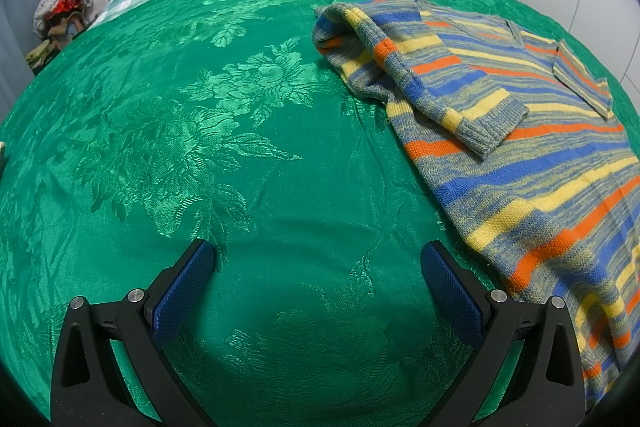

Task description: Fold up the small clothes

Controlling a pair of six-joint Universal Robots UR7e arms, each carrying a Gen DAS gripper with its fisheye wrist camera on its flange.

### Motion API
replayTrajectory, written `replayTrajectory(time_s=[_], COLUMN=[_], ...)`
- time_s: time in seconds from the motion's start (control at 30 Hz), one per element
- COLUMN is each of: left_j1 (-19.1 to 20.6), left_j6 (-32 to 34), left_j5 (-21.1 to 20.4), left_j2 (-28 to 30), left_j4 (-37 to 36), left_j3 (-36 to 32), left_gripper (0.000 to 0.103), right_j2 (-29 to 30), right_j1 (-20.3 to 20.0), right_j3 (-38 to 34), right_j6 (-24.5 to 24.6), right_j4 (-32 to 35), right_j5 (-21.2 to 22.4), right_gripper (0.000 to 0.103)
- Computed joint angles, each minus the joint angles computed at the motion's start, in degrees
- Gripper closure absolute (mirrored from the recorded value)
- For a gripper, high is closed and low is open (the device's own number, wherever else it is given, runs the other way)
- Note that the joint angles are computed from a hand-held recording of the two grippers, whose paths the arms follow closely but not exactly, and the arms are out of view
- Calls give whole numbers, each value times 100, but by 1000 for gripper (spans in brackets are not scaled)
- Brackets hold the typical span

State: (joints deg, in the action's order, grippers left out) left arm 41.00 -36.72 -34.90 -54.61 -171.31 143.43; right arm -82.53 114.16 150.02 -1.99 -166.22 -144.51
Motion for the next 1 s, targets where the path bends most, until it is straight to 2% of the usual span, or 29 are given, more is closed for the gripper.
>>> replayTrajectory(time_s=[0.4, 0.53, 0.73, 1.0], left_j1=[-1, 0, 3, 5], left_j6=[-7, -6, -4, -2], left_j5=[-1, -3, -5, -5], left_j2=[-3, -5, -5, -6], left_j4=[15, 19, 21, 22], left_j3=[-4, -6, -9, -12], left_gripper=[0, 0, 0, 0], right_j2=[391, 529, 870, 1061], right_j1=[-36, -48, 137, 264], right_j3=[42, 3, -159, -205], right_j6=[-143, -31, 103, -81], right_j4=[-403, -256, -114, -255], right_j5=[9, -13, -151, -134], right_gripper=[0, 0, 0, 0])
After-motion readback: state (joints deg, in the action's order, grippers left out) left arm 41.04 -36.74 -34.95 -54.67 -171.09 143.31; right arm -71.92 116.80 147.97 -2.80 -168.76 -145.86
